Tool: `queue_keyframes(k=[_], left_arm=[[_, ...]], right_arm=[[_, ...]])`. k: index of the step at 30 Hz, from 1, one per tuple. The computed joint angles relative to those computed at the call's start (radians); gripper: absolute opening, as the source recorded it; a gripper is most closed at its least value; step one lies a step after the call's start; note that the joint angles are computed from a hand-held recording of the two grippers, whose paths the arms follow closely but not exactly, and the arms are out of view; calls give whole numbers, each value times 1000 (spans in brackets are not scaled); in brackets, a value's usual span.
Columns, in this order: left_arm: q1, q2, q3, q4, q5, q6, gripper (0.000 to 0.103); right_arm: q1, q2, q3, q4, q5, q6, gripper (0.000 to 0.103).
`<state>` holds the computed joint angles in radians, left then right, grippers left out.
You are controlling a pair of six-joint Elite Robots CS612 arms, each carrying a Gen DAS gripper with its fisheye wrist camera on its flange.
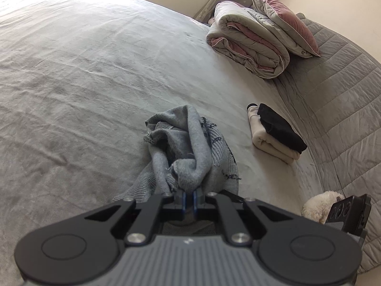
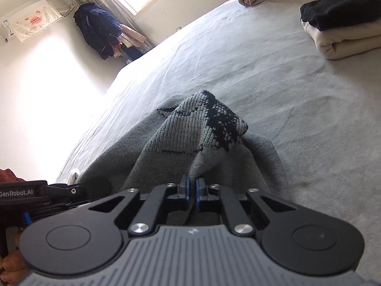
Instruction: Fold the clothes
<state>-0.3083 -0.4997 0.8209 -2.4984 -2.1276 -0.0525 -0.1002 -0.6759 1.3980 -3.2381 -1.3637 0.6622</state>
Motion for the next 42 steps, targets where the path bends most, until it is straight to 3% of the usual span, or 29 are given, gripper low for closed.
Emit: queue_keyframes(k=[9,20,23,26,29,38,42], left_arm=[[21,-48,121,-34,-49,62,5],[28,-123,304,-10,-81,266,6],[27,-137,360,-47,-79,305,6],[30,-134,381,-73,-92,291,6],[33,-130,388,-92,-114,263,6],[31,-133,421,-143,-129,229,6],[28,-136,434,-173,-126,203,6]], right_arm=[[3,-40,59,57,45,-103,6],[9,-74,126,178,91,-201,7],[9,-84,141,176,81,-213,14],[9,-97,155,136,51,-234,20],[10,-97,158,67,1,-231,66],[29,-59,86,-36,-19,-260,66],[38,-36,51,-64,21,-277,66]])
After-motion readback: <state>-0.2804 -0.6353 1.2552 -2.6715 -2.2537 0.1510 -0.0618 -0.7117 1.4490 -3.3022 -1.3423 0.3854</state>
